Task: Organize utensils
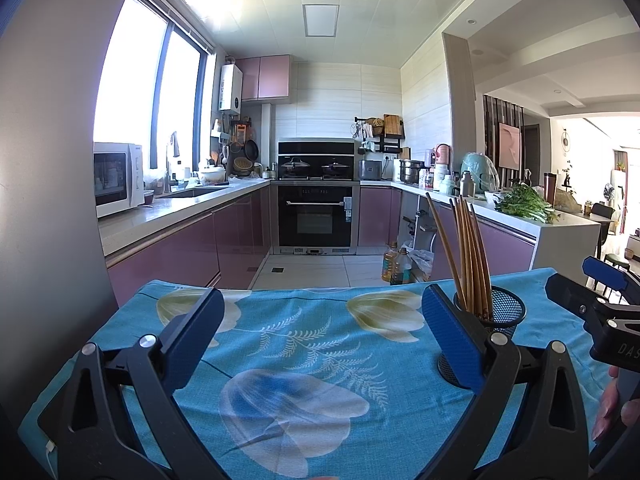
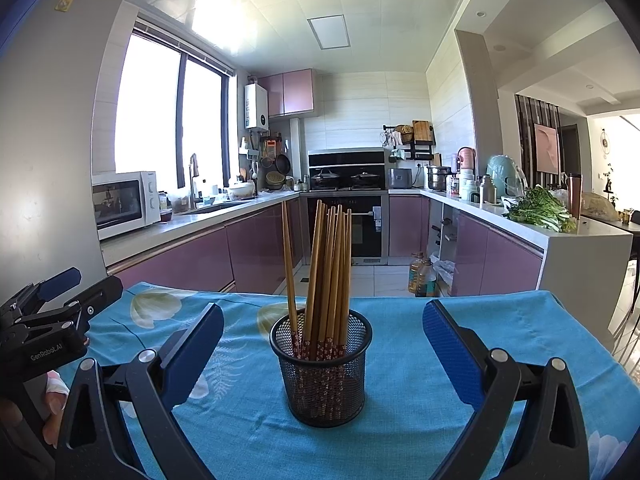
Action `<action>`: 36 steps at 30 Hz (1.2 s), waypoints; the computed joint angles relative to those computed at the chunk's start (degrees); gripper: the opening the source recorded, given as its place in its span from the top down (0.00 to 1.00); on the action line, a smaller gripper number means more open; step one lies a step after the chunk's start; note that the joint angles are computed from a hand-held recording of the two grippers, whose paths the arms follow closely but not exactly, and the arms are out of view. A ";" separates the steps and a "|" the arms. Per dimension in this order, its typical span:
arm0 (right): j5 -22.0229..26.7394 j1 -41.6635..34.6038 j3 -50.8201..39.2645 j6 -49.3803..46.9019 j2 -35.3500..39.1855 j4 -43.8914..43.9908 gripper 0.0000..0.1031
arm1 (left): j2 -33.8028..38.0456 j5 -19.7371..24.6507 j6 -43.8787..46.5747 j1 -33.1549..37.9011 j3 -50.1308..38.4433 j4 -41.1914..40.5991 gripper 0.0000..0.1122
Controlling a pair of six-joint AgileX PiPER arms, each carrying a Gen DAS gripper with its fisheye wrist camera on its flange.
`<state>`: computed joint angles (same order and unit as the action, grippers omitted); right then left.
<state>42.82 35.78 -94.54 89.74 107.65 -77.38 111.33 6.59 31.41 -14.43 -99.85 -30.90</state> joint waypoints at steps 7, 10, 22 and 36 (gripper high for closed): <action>0.01 -0.01 -0.12 -0.24 0.02 0.19 0.06 | 0.00 -0.07 -0.31 -0.05 0.04 0.33 0.13; -0.03 -0.02 -0.09 -0.17 -0.01 0.20 0.06 | -0.01 -0.11 0.32 0.00 0.10 -0.27 0.13; 0.15 0.17 0.05 0.20 -0.08 0.03 0.06 | -0.02 -0.08 0.80 -0.01 0.15 -0.82 0.13; 0.64 0.39 -0.30 0.33 0.24 -0.16 0.07 | -0.12 -0.24 0.87 -0.06 0.30 -0.92 0.13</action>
<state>43.45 36.17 -94.84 90.07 107.89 -77.53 111.20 6.35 32.28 -14.50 -99.54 -31.82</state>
